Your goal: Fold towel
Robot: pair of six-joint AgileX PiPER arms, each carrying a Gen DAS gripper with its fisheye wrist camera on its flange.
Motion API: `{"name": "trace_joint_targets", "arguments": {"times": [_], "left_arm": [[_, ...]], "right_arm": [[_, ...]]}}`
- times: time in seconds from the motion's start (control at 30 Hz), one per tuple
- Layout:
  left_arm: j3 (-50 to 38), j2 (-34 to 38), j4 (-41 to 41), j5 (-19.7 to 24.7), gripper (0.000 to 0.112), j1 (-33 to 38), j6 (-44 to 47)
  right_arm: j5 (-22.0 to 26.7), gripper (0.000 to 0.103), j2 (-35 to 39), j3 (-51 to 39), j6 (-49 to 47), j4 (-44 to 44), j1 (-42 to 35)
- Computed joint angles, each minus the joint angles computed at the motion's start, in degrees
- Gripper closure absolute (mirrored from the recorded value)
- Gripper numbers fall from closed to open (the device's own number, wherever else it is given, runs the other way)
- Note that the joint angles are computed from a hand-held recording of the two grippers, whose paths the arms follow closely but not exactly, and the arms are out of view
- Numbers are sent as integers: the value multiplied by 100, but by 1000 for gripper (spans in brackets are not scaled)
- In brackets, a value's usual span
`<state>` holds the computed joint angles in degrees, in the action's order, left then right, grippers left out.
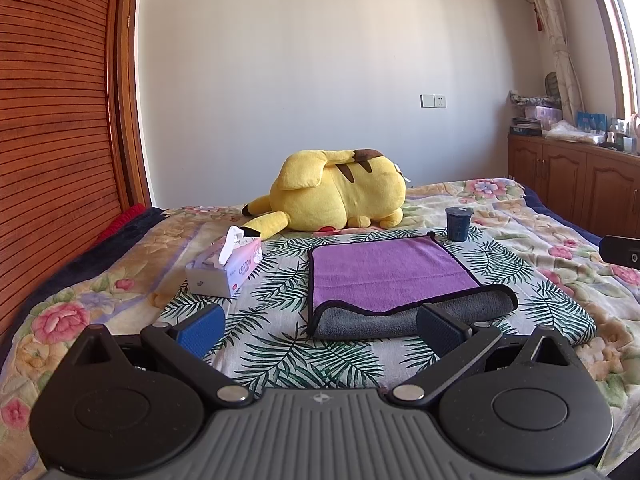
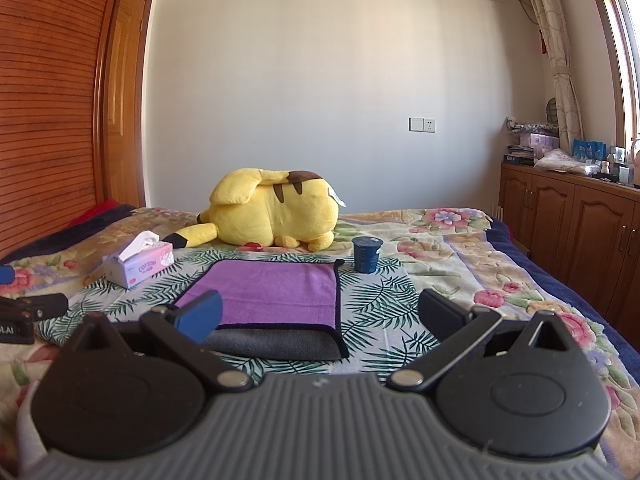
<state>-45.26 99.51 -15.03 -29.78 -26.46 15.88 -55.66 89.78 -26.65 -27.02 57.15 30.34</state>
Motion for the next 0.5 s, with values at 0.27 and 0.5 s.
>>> {"name": "trace_joint_targets", "arguments": {"times": [0.27, 0.5], "left_arm": [[-175, 217, -6, 295, 25, 28, 34], [-591, 401, -191, 886, 26, 85, 301]], "right_arm": [[250, 0, 119, -131, 42, -195, -112], [631, 0, 183, -247, 331, -643, -495]]}}
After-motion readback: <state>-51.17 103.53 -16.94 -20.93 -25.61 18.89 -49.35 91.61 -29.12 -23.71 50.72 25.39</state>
